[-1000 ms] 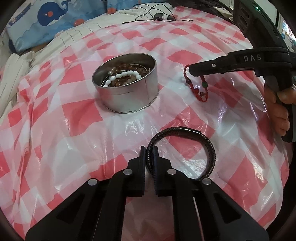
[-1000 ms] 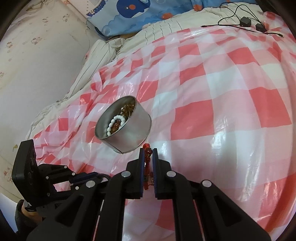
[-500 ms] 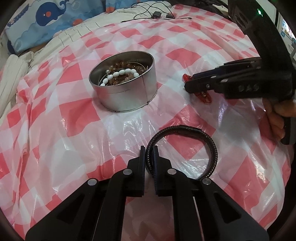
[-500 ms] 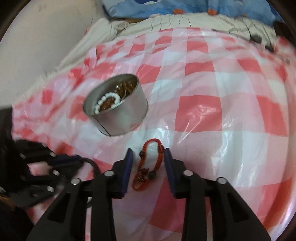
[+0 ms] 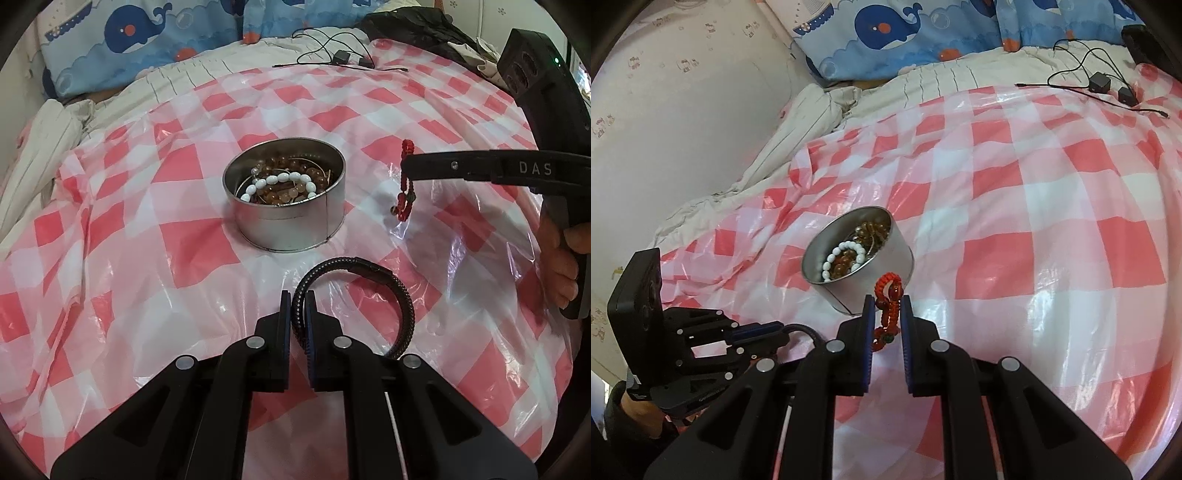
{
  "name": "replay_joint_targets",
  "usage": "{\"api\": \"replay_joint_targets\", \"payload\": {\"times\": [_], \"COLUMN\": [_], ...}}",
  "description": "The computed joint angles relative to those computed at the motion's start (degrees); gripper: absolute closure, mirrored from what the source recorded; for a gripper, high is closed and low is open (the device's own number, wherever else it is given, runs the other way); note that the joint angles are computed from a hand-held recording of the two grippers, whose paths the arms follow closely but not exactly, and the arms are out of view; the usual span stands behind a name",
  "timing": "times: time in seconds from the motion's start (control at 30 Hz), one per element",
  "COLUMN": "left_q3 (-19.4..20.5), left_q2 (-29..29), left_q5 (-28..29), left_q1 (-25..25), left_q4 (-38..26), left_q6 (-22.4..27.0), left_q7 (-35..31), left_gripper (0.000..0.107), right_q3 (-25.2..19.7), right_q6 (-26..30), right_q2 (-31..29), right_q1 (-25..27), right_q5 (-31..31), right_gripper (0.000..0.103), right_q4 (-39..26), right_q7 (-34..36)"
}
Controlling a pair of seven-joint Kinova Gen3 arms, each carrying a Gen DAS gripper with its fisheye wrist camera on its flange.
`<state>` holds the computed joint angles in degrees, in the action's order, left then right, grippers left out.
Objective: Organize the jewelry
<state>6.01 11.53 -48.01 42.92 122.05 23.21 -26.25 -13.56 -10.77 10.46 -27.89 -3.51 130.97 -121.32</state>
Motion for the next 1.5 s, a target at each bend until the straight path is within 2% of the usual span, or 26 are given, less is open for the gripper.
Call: {"api": "replay_joint_targets", "payload": {"times": [0.23,1.1,1.5], "left_q3": [0.0,0.9,1.3], "left_q2": [-0.1,-0.6,-2.9], "left_q5": [-0.2,-2.6,-7.3], "left_q1": [0.0,0.0,-0.4], "left_q4": [0.0,-0.2,1.2], "left_q6": [0.1,1.4,0.8], "left_q7": [0.1,2.7,8.4], "left_gripper": [0.101,0.101,0.101], "right_q3": [-1.5,-0.8,0.3], "right_q6": [-0.8,-2.1,-4.6], "right_q2": [0.4,-0.1,-1.1], "right_q1": [1.2,0.5,-0.5], "right_q5": [2.2,2.7,1.3], "right_gripper": [0.089,0.089,0.089], "right_q4": [0.0,0.5,1.6], "right_q7": [-1.4,-2.0,-0.7]}}
